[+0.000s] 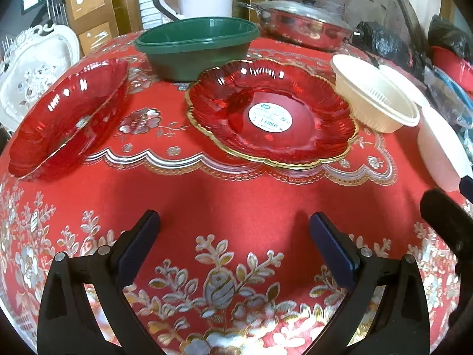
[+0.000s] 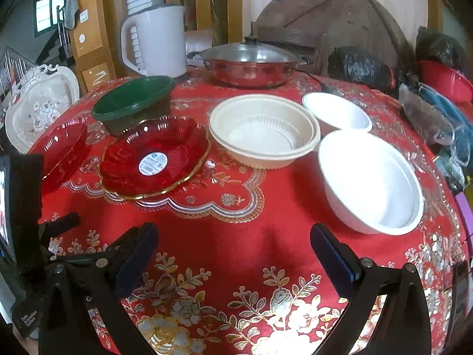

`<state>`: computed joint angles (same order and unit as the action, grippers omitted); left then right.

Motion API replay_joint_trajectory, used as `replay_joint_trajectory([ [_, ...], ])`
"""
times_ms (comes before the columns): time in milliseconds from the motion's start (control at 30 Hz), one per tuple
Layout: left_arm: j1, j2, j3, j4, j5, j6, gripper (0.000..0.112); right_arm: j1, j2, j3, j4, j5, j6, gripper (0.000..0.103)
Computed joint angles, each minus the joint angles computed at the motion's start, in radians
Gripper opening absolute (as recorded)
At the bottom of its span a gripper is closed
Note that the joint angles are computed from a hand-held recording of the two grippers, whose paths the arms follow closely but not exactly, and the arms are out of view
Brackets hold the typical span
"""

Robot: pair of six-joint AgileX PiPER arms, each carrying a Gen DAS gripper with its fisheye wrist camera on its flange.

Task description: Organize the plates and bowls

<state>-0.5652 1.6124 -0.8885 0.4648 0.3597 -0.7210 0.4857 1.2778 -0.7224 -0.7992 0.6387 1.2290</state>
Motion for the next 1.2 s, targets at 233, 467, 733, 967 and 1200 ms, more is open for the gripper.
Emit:
replay_joint_trajectory([
  [233,0.056,-0.200,0.088,0.086,0.019,-0.020,0.102,0.048,0.011,-0.094,0.021,0.028,-0.060,0.102],
  [467,0.417,-0.316,0.045,-0.293,0.059,0.498,0.102,0.065,0.194,-0.343,0.232,-0.038,-0.349,0.102],
  [733,0.742,-0.124,-0.202,-0.590,0.162,0.886,0.102,0.070,0.526,-0.788,0.575,0.036,-0.723,0.102],
  [967,0.791,0.071,-0.363,-0.491,0.175,0.804,0.102,0.056,0.775,-1.113,0.723,0.185,-0.855,0.102],
  [1200,0.794,0.222,-0.503,-0.556,0.230,0.883,0.102,0.024,0.939,-1.339,0.782,0.322,-0.886,0.102],
])
